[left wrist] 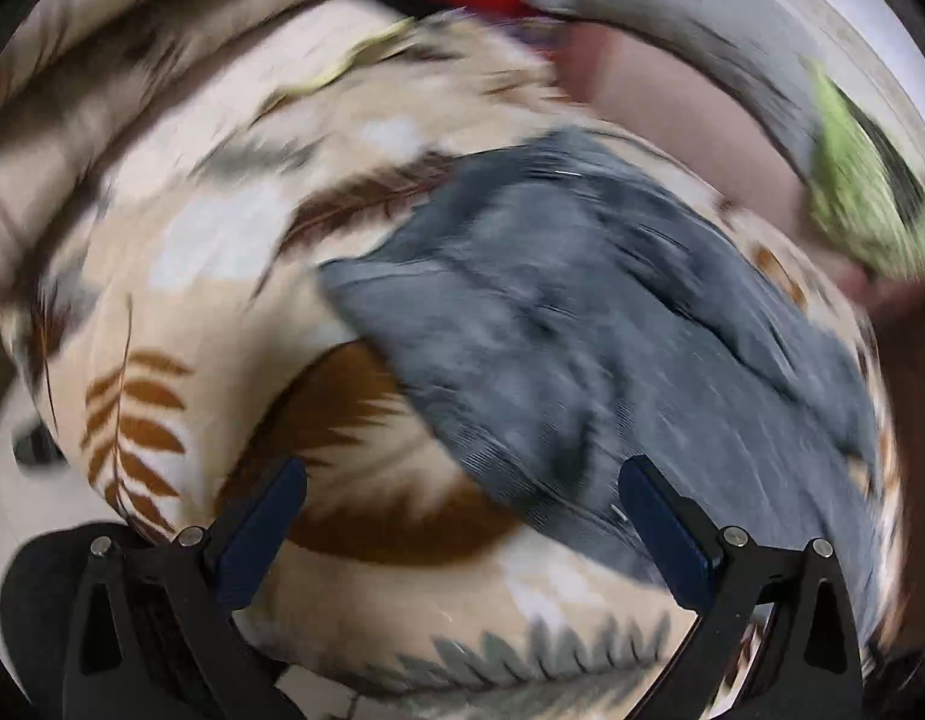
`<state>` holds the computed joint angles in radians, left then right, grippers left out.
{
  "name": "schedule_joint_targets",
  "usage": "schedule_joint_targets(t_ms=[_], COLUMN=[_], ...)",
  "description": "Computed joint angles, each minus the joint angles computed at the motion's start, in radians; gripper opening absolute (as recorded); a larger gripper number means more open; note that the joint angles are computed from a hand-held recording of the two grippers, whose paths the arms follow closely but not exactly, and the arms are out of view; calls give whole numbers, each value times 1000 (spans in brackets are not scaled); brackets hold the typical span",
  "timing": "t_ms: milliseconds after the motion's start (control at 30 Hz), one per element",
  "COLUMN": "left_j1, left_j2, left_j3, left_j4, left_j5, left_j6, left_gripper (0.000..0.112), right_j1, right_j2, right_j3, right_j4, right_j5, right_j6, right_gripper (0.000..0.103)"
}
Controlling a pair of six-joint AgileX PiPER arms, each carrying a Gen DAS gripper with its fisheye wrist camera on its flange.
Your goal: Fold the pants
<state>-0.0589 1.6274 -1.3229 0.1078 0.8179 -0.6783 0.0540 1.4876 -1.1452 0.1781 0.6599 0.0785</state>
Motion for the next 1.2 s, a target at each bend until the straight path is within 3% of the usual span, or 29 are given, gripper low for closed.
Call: schedule_joint_targets(t_ms=[67,167,233,333,567,700,733,800,833,967,1200], left_j1=[62,92,98,106,132,119,116,111,113,95,1], left_j2=[42,109,155,162,169,183,186,182,176,125,-108], left_j3=[-31,-97,-144,-144,-135,-160,-165,-165,-159,-116,90], left_j4=[-96,-142,-162,-176,-248,-215,-201,-183,-190,-153,-34], left_j5=[-10,-10,22,1,-8,12,18,23,19,-12,-95], left_j6=[52,76,94,101,128,113,102,93,101,93,-59], left_gripper=[103,98,61,43,44,43,32,22,19,16,16], right_j1=[-96,-229,-331,-484,-630,-619,-608,-585,-588,-592,-563], right_j2=[2,43,72,128,251,267,271,280,304,338,212], right_j3=[35,40,51,80,56,-1,-35,-82,-119,-190,-217], right_j4=[180,386,548,774,980,946,894,792,777,683,499], right_j5=[17,114,172,247,276,246,242,222,244,264,215], right_j6=[-129,-223,-299,-370,-363,-273,-233,-166,-169,-207,-244], right_gripper=[103,103,103,103,103,97,84,25,13,12,13])
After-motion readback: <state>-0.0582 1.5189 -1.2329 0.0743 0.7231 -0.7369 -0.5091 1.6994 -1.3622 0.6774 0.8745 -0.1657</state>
